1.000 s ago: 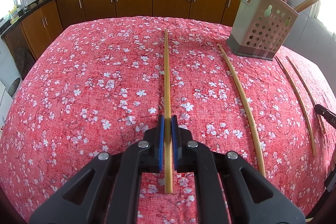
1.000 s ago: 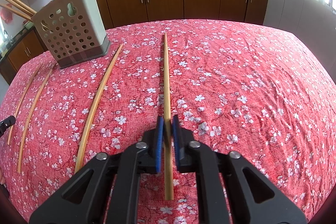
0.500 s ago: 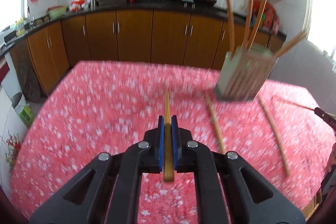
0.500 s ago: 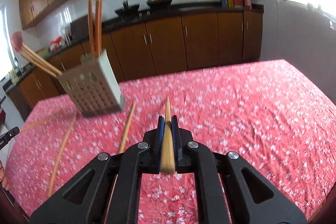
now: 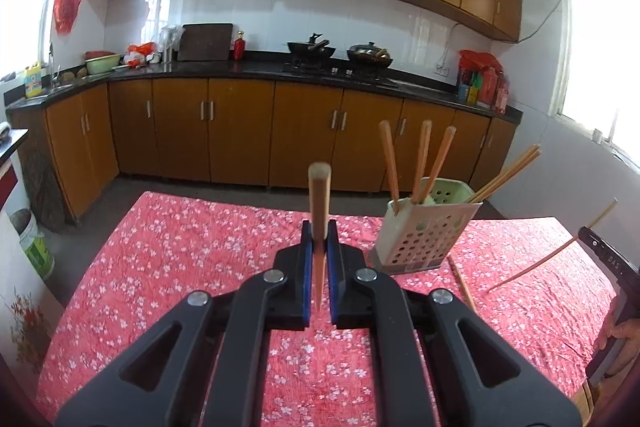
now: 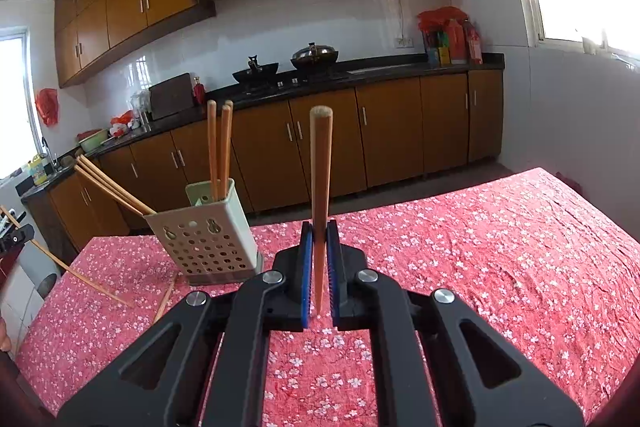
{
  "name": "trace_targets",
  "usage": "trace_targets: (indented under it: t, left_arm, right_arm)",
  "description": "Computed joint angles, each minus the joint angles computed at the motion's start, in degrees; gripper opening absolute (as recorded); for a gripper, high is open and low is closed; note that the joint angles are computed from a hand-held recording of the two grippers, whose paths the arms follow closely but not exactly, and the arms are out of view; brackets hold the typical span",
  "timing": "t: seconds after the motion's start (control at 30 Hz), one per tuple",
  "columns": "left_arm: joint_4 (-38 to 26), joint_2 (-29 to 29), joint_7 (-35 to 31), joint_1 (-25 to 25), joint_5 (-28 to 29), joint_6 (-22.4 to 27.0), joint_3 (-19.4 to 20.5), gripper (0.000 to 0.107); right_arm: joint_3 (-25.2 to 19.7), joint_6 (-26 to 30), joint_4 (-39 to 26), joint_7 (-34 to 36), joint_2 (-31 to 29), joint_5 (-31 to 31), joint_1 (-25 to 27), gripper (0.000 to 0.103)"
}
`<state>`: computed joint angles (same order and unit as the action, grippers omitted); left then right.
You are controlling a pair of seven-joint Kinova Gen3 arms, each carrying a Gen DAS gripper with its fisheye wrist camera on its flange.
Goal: Organize utensils
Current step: 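Carry the left tool's chopstick over the holder while the right tool carries its chopstick there, then open the left tool over the holder while the right tool releases its chopstick inside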
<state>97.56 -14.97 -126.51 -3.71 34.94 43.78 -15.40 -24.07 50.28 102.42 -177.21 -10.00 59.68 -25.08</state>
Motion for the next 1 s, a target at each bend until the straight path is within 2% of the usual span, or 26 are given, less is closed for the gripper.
trace_targets:
  t: [0.17, 0.3, 0.4, 0.53, 0.67, 0.77, 0.87, 1.0]
  left_arm:
    - [-2.03, -0.96, -2.3, 1.81, 3.18, 2.71, -1.56, 0.007]
    - [-4.1, -1.44, -3.84, 3.7, 6.74, 4.02, -2.09, 0.007]
    - [-5.16, -1.73, -4.72, 5.2, 9.52, 3.19, -1.71, 0.007]
    - [-6.03, -1.7, -4.14, 7.18, 11.75, -2.46, 0.94, 0.007]
    - [-7.4, 0.03, -0.42, 8.25, 9.76, -9.1, 4.46, 0.007]
    - [-8.56, 2.2, 3.94, 8.16, 6.6, -14.11, 7.37, 0.007]
    - [-9.02, 4.11, 6.13, 9.05, 4.58, -17.28, 8.08, 0.007]
    - [-9.1, 7.06, 8.17, 9.26, 2.17, -19.76, 9.28, 0.007]
  right_arm:
    - [-0.64, -1.7, -1.43, -0.14, -1.0, 2.1, 0.13, 0.008]
    - [-1.12, -5.69, -3.38, 0.03, -1.99, 4.16, 1.23, 0.008]
    - [-1.72, -9.38, -4.74, -0.4, -2.41, 5.72, 2.59, 0.008]
    - [-3.6, -11.45, -6.87, -2.2, -1.09, 10.35, 4.26, 0.008]
    - [-3.06, -11.34, -9.15, -3.97, 1.89, 15.16, 3.08, 0.008]
    - [-1.77, -10.71, -9.96, -5.28, 3.69, 18.27, 1.32, 0.008]
    - [0.17, -10.34, -11.04, -5.75, 6.2, 20.42, -0.35, 0.008]
    - [3.03, -10.59, -11.85, -5.74, 8.73, 19.7, -2.89, 0.008]
